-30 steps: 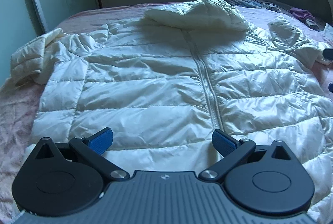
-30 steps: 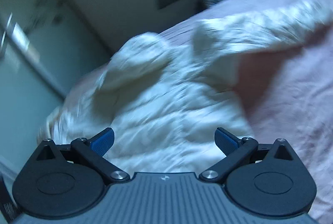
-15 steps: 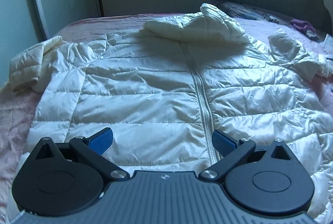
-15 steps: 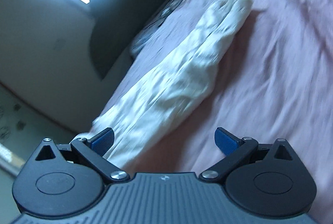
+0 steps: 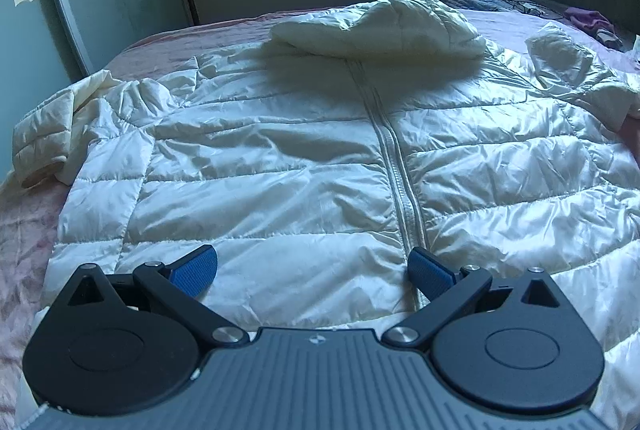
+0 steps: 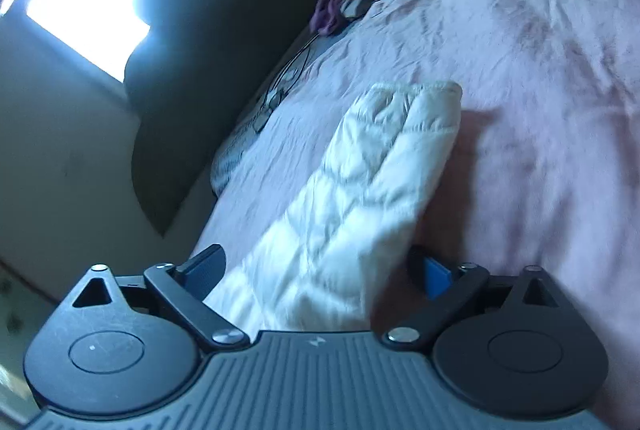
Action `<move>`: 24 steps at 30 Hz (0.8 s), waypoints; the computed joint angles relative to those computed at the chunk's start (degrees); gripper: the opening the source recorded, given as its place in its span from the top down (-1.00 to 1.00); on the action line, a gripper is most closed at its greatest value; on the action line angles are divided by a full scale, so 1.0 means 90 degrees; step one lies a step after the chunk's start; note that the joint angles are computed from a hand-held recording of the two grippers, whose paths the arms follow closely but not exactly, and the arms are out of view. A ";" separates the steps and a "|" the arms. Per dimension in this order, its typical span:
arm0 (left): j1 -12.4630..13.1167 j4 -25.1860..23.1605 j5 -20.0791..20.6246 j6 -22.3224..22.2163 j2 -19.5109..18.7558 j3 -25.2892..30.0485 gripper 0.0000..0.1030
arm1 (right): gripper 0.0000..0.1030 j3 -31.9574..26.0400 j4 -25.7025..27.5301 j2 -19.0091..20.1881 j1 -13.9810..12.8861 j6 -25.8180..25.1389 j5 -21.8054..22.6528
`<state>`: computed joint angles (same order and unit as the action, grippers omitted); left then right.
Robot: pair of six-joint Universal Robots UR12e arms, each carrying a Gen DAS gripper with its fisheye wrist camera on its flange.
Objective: Fold small clothes
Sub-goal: 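Move the right gripper to a jacket sleeve cuff and close on it, then carry the held sleeve across the jacket body and open the right gripper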
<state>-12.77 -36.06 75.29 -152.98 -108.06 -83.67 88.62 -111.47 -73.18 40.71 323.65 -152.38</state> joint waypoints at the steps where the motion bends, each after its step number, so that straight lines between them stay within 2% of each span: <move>1: 0.0003 -0.0011 -0.0004 0.0013 0.0000 0.0005 -0.99 | -0.56 0.0024 0.0067 -0.0043 -0.0040 0.0132 0.0062; 2: 0.0005 -0.0024 -0.0006 0.0011 0.0002 0.0007 -0.99 | -0.33 0.0078 0.0037 -0.0084 -0.0080 0.0244 0.0111; 3: 0.0011 -0.0037 -0.0016 0.0007 0.0004 0.0007 -0.99 | -0.19 0.0159 -0.0058 -0.0119 -0.0098 0.0342 0.0084; 5: 0.0015 -0.0045 -0.0025 0.0018 0.0008 0.0007 -1.00 | 0.36 0.0223 0.0075 -0.0174 -0.0139 0.0692 0.0165; 7: 0.0020 -0.0035 -0.0028 0.0072 0.0021 -0.0007 -1.00 | 0.65 0.0130 0.0453 -0.0166 -0.0156 0.0984 0.0309; 11: 0.0034 -0.0003 -0.0040 0.0128 0.0038 -0.0027 -1.00 | 0.76 -0.0129 0.0731 -0.0044 -0.0120 0.0546 0.0232; 16: 0.0048 -0.0027 -0.0071 0.0183 0.0045 -0.0024 -1.00 | 0.77 -0.0762 0.1353 0.0183 -0.0071 -0.0547 0.0096; 19: 0.0067 0.0027 -0.0139 0.0332 0.0055 -0.0051 -1.00 | 0.77 -0.1160 0.1669 0.0347 0.0002 -0.0974 -0.0114; 24: 0.0101 0.0172 -0.0207 0.0560 0.0056 -0.0075 -1.00 | 0.77 -0.1989 0.2219 0.0732 0.0119 -0.2196 -0.0451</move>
